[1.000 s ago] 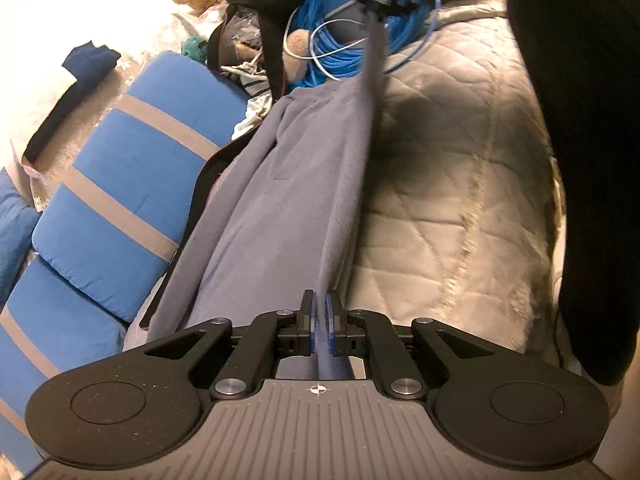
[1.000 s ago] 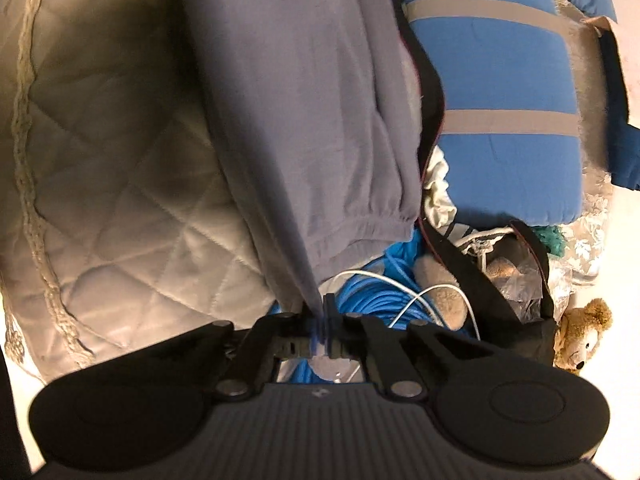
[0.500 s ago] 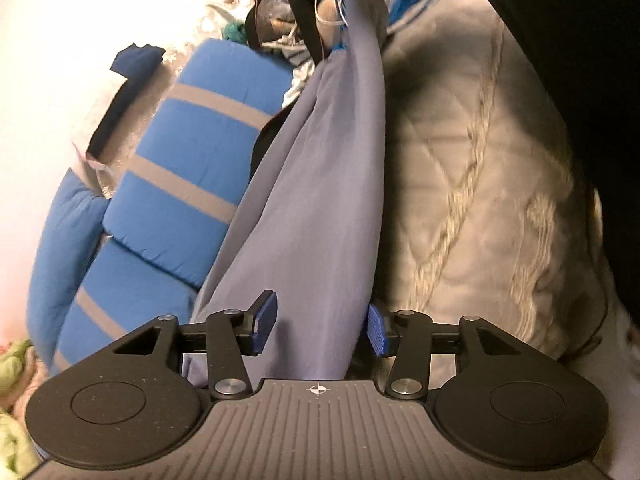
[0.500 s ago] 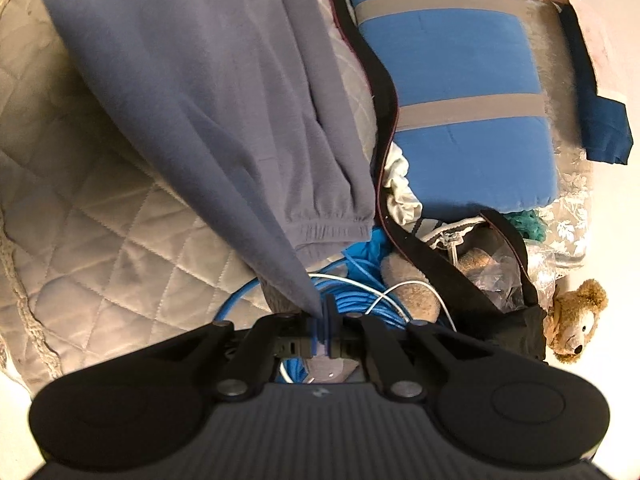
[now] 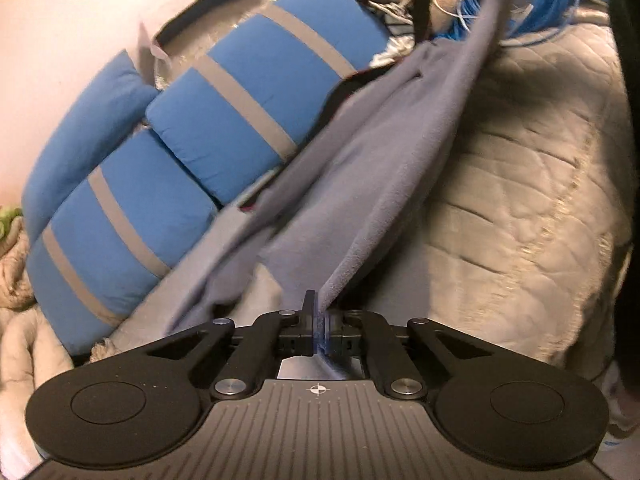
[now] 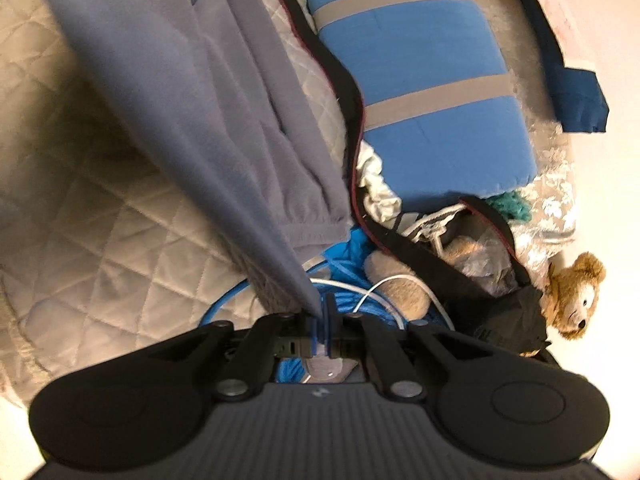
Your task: Fold clothes
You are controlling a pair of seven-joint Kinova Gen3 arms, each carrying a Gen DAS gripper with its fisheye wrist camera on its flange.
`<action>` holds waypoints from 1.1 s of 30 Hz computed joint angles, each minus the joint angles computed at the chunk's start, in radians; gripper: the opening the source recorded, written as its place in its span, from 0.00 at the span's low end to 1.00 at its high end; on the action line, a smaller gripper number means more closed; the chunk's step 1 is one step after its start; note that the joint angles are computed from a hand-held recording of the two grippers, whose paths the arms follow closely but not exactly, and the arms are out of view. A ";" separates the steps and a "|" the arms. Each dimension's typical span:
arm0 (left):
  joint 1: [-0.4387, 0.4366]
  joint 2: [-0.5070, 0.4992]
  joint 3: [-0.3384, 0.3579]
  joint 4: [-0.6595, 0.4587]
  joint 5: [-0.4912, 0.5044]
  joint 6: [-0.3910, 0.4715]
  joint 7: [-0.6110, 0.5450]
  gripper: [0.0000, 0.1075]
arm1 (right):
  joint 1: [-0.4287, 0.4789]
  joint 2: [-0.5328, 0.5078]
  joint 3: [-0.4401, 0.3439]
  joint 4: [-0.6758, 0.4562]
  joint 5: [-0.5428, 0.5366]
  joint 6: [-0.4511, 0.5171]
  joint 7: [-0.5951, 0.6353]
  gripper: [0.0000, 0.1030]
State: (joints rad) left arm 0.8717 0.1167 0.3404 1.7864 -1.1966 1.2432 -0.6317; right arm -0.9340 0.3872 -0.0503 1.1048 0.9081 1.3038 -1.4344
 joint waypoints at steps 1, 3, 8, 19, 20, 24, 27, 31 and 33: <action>-0.004 -0.012 -0.003 0.003 -0.017 0.000 -0.028 0.03 | -0.003 -0.004 -0.002 0.007 -0.005 0.006 -0.009 0.08; -0.016 -0.040 -0.003 0.006 -0.065 0.004 -0.091 0.03 | -0.010 -0.012 -0.007 0.024 -0.009 0.015 -0.027 0.08; -0.077 -0.084 0.006 -0.020 -0.206 -0.032 -0.284 0.03 | -0.021 -0.017 -0.025 0.039 -0.022 0.039 -0.049 0.08; -0.162 -0.092 0.010 -0.167 0.021 -0.242 -0.469 0.03 | -0.019 -0.004 -0.035 0.030 -0.069 0.096 -0.080 0.08; -0.171 -0.085 0.003 -0.164 0.038 -0.262 -0.482 0.03 | -0.014 -0.001 -0.035 0.023 -0.083 0.098 -0.083 0.08; -0.202 -0.085 -0.024 -0.138 0.128 -0.316 -0.497 0.03 | -0.008 0.017 -0.029 0.010 -0.102 0.107 -0.082 0.10; -0.245 -0.112 -0.047 -0.108 0.194 -0.375 -0.495 0.03 | -0.001 0.037 -0.027 -0.024 -0.131 0.134 -0.049 0.20; -0.312 -0.161 -0.051 -0.059 0.244 -0.462 -0.449 0.03 | 0.022 0.061 -0.030 -0.104 -0.228 0.180 0.003 0.39; -0.339 -0.178 -0.036 -0.043 0.247 -0.484 -0.436 0.04 | 0.032 0.058 -0.035 -0.138 -0.280 0.186 0.026 0.60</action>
